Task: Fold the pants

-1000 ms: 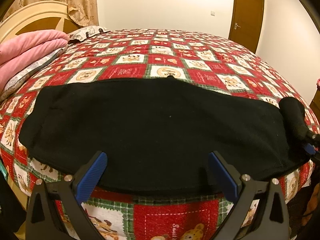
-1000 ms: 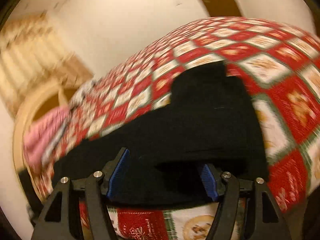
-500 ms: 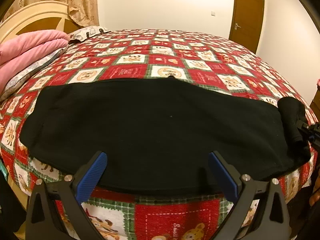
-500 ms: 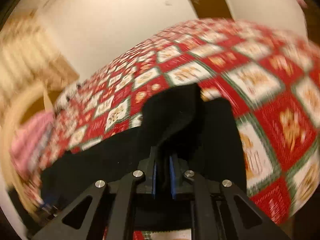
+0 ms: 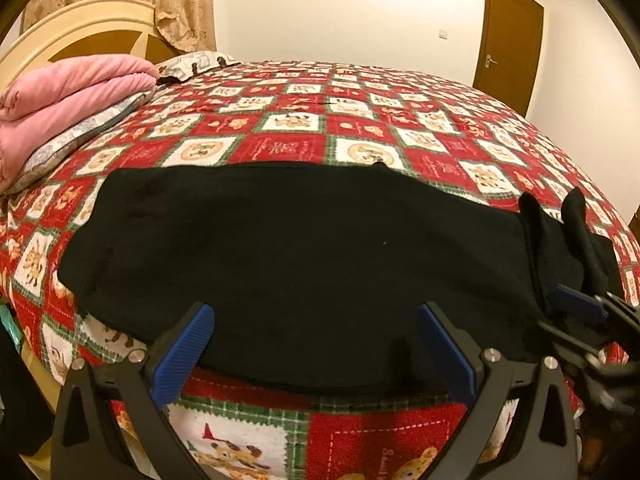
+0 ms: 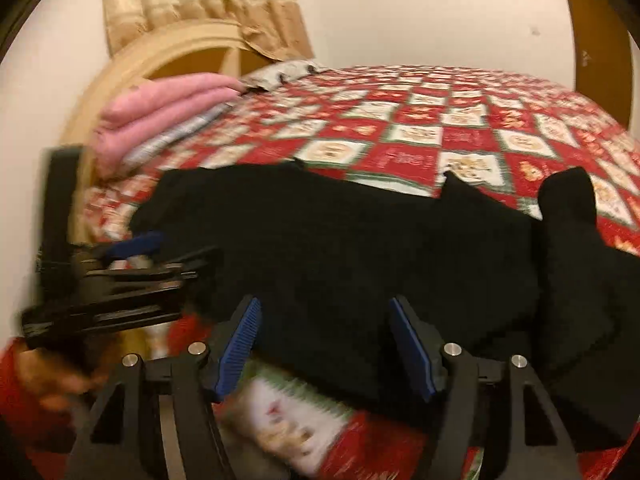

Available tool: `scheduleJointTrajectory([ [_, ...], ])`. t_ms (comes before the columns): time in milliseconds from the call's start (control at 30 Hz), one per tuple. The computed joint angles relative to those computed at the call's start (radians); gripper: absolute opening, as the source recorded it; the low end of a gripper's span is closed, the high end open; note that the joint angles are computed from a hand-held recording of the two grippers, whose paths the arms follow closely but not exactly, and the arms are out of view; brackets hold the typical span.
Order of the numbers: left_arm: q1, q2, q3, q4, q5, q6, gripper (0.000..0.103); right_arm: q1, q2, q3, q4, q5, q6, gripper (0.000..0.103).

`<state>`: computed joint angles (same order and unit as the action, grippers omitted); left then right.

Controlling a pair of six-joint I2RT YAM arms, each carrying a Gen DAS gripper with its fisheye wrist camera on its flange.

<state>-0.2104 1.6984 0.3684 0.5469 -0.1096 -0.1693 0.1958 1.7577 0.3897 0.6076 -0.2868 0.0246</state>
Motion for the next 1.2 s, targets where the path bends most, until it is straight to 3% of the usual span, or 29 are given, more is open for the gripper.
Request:
scheduleJointTrajectory([
  [100, -0.02, -0.005, -0.002, 0.018, 0.0, 0.023, 0.103, -0.176, -0.133, -0.126, 0.117, -0.116, 0.066, 0.068],
  [167, -0.04, -0.014, 0.0, 0.031, 0.005, 0.039, 0.103, -0.327, -0.166, -0.147, 0.14, -0.124, 0.104, 0.068],
  [300, -0.081, -0.005, 0.023, 0.019, -0.01, 0.037, 0.103, -0.505, -0.047, -0.031, 0.084, -0.046, 0.095, 0.068],
  [400, -0.102, 0.003, 0.028, 0.011, -0.014, 0.033, 0.103, -0.518, 0.095, 0.073, 0.049, 0.002, 0.034, 0.068],
  [500, -0.111, -0.009, 0.018, 0.012, -0.032, 0.046, 0.103, -0.493, 0.11, 0.05, 0.095, 0.034, 0.033, 0.063],
  [533, -0.112, -0.011, 0.016, 0.013, -0.037, 0.047, 0.103, -0.481, 0.099, 0.057, 0.071, -0.004, 0.044, 0.055],
  [733, -0.093, -0.015, 0.02, 0.008, -0.036, 0.039, 0.103, -0.343, 0.118, 0.093, 0.056, -0.13, 0.127, 0.056],
  [767, -0.092, -0.018, 0.019, 0.007, -0.037, 0.039, 0.103, -0.32, 0.118, 0.093, 0.061, -0.171, 0.128, 0.056],
  [833, -0.089, -0.034, 0.014, 0.006, -0.04, 0.048, 0.103, -0.283, 0.152, 0.125, 0.019, -0.384, 0.14, 0.056],
  [867, -0.088, -0.041, 0.012, 0.006, -0.043, 0.053, 0.103, -0.265, 0.165, 0.14, -0.005, -0.437, 0.145, 0.056],
  [933, -0.08, -0.065, 0.008, 0.001, -0.048, 0.063, 0.103, -0.247, 0.156, 0.125, -0.003, -0.439, 0.153, 0.056],
  [1067, -0.07, -0.089, 0.015, -0.002, -0.035, 0.078, 0.103, -0.353, 0.072, 0.029, 0.039, -0.497, 0.153, 0.056],
  [1133, -0.077, -0.079, 0.03, -0.001, -0.04, 0.085, 0.103, -0.479, 0.009, -0.019, 0.066, -0.584, 0.172, 0.056],
  [1200, -0.088, -0.066, 0.046, -0.007, -0.039, 0.082, 0.103, -0.582, -0.044, -0.046, 0.087, -0.601, 0.202, 0.056],
])
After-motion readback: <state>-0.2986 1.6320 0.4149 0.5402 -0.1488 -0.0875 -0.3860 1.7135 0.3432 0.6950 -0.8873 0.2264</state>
